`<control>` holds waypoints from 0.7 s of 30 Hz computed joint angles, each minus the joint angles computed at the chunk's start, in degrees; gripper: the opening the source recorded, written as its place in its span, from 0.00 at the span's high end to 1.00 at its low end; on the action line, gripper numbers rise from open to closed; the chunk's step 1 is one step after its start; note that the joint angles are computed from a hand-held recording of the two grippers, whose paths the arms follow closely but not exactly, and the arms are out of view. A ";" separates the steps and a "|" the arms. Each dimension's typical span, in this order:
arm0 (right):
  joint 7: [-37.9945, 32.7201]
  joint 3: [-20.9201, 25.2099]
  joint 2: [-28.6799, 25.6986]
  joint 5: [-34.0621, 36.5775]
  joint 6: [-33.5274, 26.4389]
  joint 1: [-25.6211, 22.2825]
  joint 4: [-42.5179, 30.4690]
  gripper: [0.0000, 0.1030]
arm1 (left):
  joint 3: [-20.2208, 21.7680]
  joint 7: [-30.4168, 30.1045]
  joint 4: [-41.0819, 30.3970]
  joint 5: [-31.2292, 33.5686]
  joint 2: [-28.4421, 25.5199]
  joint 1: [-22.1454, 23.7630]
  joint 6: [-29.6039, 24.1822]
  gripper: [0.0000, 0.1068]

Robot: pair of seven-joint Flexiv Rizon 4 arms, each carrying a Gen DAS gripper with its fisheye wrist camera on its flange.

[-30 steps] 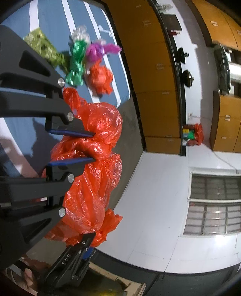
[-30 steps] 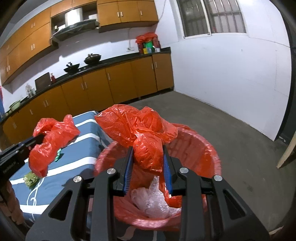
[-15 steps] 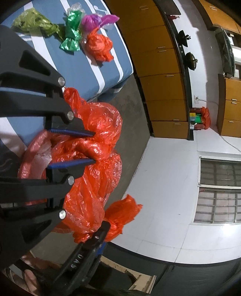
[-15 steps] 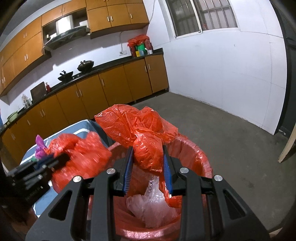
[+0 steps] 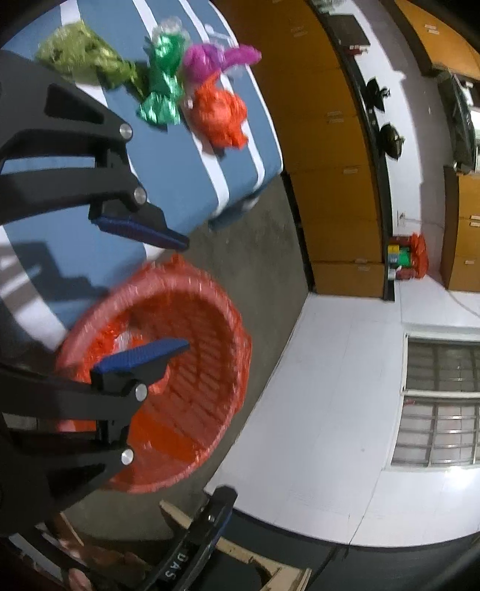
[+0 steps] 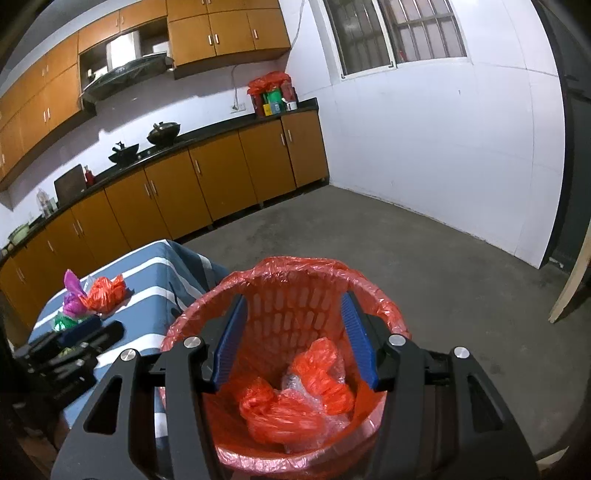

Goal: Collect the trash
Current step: 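Drop both red bags into the red basket by opening both grippers, then grasp the yellow-green paw-print bag with the left gripper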

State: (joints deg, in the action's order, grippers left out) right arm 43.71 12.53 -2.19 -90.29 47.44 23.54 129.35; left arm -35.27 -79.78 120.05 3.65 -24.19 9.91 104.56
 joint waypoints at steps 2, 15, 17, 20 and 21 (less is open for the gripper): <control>-0.98 0.12 -0.29 0.53 -0.21 0.26 -0.49 0.47 | 2.36 -0.39 0.94 -0.36 1.31 -0.78 0.50 0.49; -4.00 -0.47 -4.65 -1.31 0.92 2.62 -5.78 0.47 | 14.11 -3.56 5.37 -0.87 6.79 -2.14 2.51 0.43; -4.16 -0.80 -5.90 -2.11 1.64 3.13 -7.20 0.47 | 17.44 -3.60 5.47 -1.34 7.07 -3.70 3.09 0.42; -4.44 -1.27 -7.81 -3.17 2.84 3.94 -9.44 0.47 | 23.60 -2.93 5.31 -2.80 6.84 -7.26 3.53 0.41; -4.59 -1.47 -8.64 -3.63 3.37 4.26 -10.39 0.47 | 25.01 -2.72 5.36 -3.30 6.73 -7.99 3.50 0.41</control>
